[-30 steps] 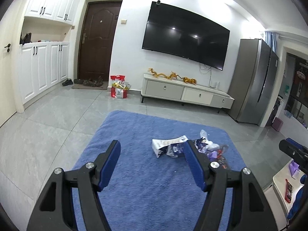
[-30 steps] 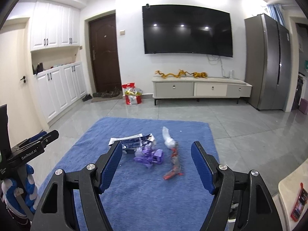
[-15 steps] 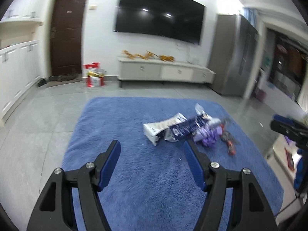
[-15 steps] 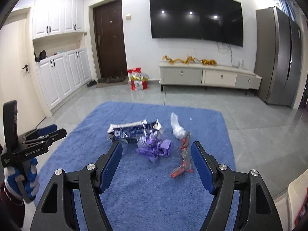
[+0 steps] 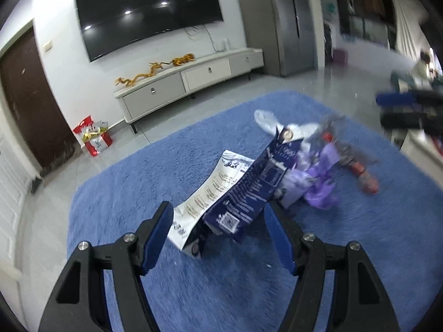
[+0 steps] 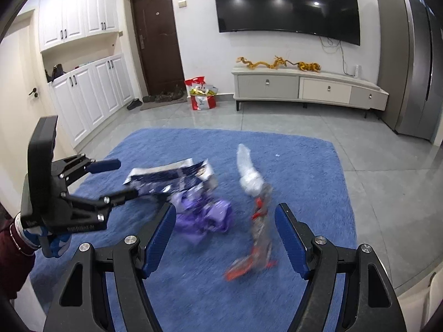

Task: Collect trash
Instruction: 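Grasp the blue-white carton with left tool while right tool grasps clear red-striped wrapper, then carry the carton and wrapper over the black bin and open both tools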

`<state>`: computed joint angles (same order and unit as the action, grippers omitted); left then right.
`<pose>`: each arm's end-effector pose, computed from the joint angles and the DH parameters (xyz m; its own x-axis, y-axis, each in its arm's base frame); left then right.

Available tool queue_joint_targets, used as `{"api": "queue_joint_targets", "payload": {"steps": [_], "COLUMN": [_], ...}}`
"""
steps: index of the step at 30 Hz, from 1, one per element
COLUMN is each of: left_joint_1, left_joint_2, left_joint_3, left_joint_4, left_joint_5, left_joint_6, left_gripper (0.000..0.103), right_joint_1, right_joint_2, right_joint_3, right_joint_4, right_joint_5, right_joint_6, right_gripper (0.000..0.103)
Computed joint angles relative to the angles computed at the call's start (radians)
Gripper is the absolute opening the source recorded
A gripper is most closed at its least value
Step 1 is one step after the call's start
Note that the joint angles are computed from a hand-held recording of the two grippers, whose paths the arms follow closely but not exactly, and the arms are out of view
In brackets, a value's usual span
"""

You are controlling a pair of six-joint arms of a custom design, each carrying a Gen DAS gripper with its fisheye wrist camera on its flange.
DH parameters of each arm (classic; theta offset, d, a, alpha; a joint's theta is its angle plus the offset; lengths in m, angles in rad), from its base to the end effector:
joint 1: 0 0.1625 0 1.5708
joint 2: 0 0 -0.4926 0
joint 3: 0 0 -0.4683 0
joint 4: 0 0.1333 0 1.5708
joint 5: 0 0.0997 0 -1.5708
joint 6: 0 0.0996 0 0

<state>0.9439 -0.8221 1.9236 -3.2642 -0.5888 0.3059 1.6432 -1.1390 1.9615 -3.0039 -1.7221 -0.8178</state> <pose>-0.2126 -0.6619 0.1154 -0.5418 0.1548 -0.8261 0.6817 0.6559 -0.3242 0.1659 -0.6526 0.2432 -0.6353 -0.5862 0.5028 -0.7645 0.5695 -0.3020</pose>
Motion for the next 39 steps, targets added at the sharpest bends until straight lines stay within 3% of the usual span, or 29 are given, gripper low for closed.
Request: {"api": "queue_joint_targets", "payload": {"steps": [5,9,12,16,20,27,35,39], "left_joint_1": [0.025,0.042,0.058,0.070,0.060,0.034,-0.029,-0.067], "left_joint_2": [0.031,0.033,0.032,0.025,0.018,-0.032,-0.115,-0.173], "left_joint_3": [-0.044,-0.059,-0.075,-0.079,-0.067,-0.012,0.092,0.163], "left_joint_4": [0.042,0.085,0.134,0.141,0.130,0.110,0.116,0.142], "left_joint_5": [-0.013,-0.037,-0.063,-0.108,-0.105,-0.117,-0.097,-0.121], "left_joint_6": [0.031,0.010,-0.019,-0.044,-0.056,-0.181,-0.331,-0.408], "left_gripper": [0.066,0.053,0.037,0.034,0.033,0.028,0.028,0.028], "right_joint_1": [-0.005,-0.029,-0.049,-0.063,-0.068,-0.077,-0.072,-0.074], "right_joint_2": [0.083,0.122,0.128,0.137,0.136,0.085,-0.031,-0.106], "right_joint_3": [-0.119,-0.177,-0.170,-0.171,-0.166,-0.122,-0.032,0.035], "right_joint_4": [0.068,0.136,0.141,0.171,0.177,0.152,0.142,0.132], "right_joint_5": [-0.011,0.004,0.011,-0.001,0.001,0.060,0.122,0.147], "right_joint_6": [0.020,0.096,0.119,0.121,0.113,0.110,0.089,0.071], "right_gripper": [0.070,0.061,0.049,0.026,0.006,0.003,0.003,0.003]}}
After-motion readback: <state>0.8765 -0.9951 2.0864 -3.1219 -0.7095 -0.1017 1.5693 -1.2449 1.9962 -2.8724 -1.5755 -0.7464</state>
